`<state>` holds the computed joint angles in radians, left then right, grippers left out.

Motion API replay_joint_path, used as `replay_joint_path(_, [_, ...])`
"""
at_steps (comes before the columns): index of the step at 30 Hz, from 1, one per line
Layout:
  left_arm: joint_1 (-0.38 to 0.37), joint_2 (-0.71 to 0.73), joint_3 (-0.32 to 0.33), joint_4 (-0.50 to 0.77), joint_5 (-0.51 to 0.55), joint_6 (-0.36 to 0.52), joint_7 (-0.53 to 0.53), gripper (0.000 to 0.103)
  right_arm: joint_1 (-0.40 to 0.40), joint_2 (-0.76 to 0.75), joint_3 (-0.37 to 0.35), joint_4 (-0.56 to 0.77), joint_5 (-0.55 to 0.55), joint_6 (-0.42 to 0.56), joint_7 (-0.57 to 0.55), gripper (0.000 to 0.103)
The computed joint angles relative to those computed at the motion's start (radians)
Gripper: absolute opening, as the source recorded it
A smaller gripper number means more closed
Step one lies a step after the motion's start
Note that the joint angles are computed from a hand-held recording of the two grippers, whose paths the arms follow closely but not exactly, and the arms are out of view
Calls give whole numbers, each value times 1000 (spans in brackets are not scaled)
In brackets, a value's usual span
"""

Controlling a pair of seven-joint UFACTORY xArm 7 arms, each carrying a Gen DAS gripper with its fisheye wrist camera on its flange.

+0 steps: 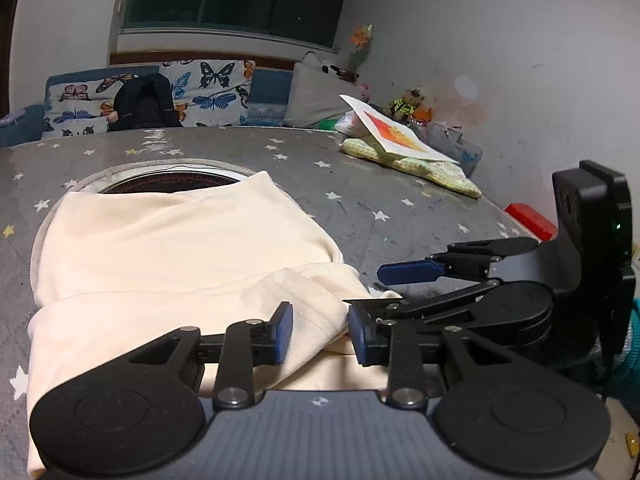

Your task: Fold clothes

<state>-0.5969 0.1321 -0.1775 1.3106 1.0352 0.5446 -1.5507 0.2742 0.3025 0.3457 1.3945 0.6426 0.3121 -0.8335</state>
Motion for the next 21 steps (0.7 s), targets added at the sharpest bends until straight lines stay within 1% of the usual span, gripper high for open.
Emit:
replay_joint_path(1, [1,5,0,3,-3,-1,2,29,1,1,0,0,-1,-2,1,63])
replay_joint_path(3, [1,13,3,8,-8,-3,4,16,1,0,1,-2,-2,-5,2,64])
replay_joint_path(4, [-1,8,6,4,0,-2,-3,11,0,-2,1,-4,-2,-7,1,64])
replay_joint_path(5, [-2,2,8,-1,10,-2,-14,8,1,-3,1,-6,-4,-10,2,65])
replay_joint_path(6, [-1,-11,11,-12,32,-6,-40,6,2,-2,-1,-6,-7,-12,6,67])
replay_joint_path(8, [7,-64,11,-54,105,-6,-130,5,2,-1,-3,-5,-12,-12,13,68])
replay_joint_path(9, [15,-92,4,-74,134,10,-170,5,3,0,-3,-4,-15,-11,16,68])
replay_joint_path(13, [62,-260,-48,-198,210,130,-326,4,11,-4,-9,-7,-45,-21,22,68])
replay_joint_path(15, [85,-374,-84,-278,202,242,-375,4,17,-9,-10,-10,-67,-37,22,68])
replay_joint_path(18, [116,-510,-143,-368,141,404,-394,4,8,-25,11,-17,-61,-64,-10,68])
replay_joint_path(21, [144,-639,-205,-454,43,566,-421,4,-3,-43,41,-9,-24,-50,-72,68])
